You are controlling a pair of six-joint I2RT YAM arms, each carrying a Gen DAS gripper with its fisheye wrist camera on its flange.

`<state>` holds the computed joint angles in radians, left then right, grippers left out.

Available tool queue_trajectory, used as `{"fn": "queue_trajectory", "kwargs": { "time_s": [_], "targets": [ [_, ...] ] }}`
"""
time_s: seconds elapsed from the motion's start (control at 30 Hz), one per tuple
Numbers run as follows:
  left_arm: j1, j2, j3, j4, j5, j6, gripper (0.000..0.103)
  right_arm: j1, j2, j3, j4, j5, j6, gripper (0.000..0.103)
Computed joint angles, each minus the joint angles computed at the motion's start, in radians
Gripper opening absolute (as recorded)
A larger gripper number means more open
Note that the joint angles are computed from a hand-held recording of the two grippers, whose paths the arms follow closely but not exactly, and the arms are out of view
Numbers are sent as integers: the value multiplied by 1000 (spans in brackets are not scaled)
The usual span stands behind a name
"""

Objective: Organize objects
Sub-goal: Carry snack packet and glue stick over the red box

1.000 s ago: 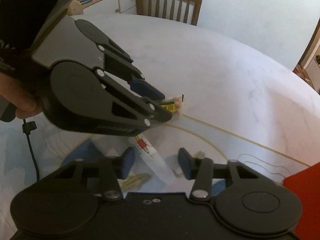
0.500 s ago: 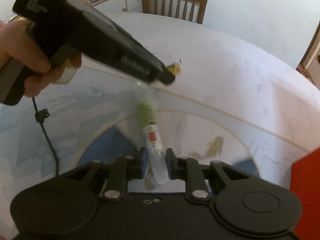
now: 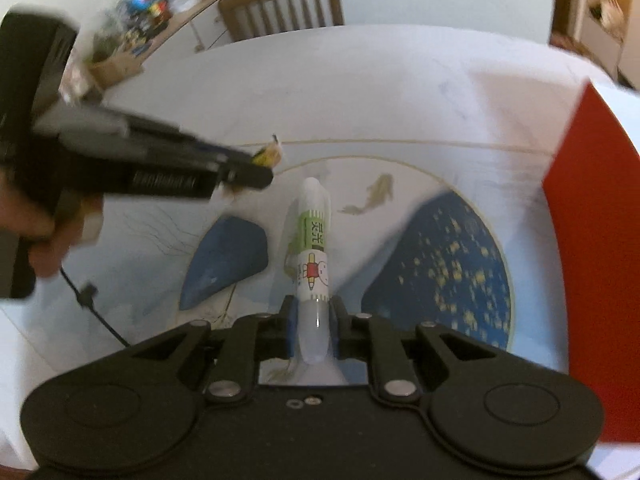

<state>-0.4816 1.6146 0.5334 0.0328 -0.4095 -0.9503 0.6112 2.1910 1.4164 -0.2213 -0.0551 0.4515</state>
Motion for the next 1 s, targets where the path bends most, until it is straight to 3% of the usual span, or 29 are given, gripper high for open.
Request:
{"fn": "queue_trajectory", "kwargs": {
  "time_s": [0.1, 0.47, 1.0],
  "targets": [
    [-63, 14, 51, -58, -16, -61, 19, -33, -81, -145, 85, -52, 37, 15],
    [-211, 86, 255, -277, -64, -253, 19, -108, -295, -451, 269, -177, 134, 15],
    [-287, 230, 630, -575, -126, -389, 19, -315, -578, -679, 293, -303, -6, 15]
  ]
}}
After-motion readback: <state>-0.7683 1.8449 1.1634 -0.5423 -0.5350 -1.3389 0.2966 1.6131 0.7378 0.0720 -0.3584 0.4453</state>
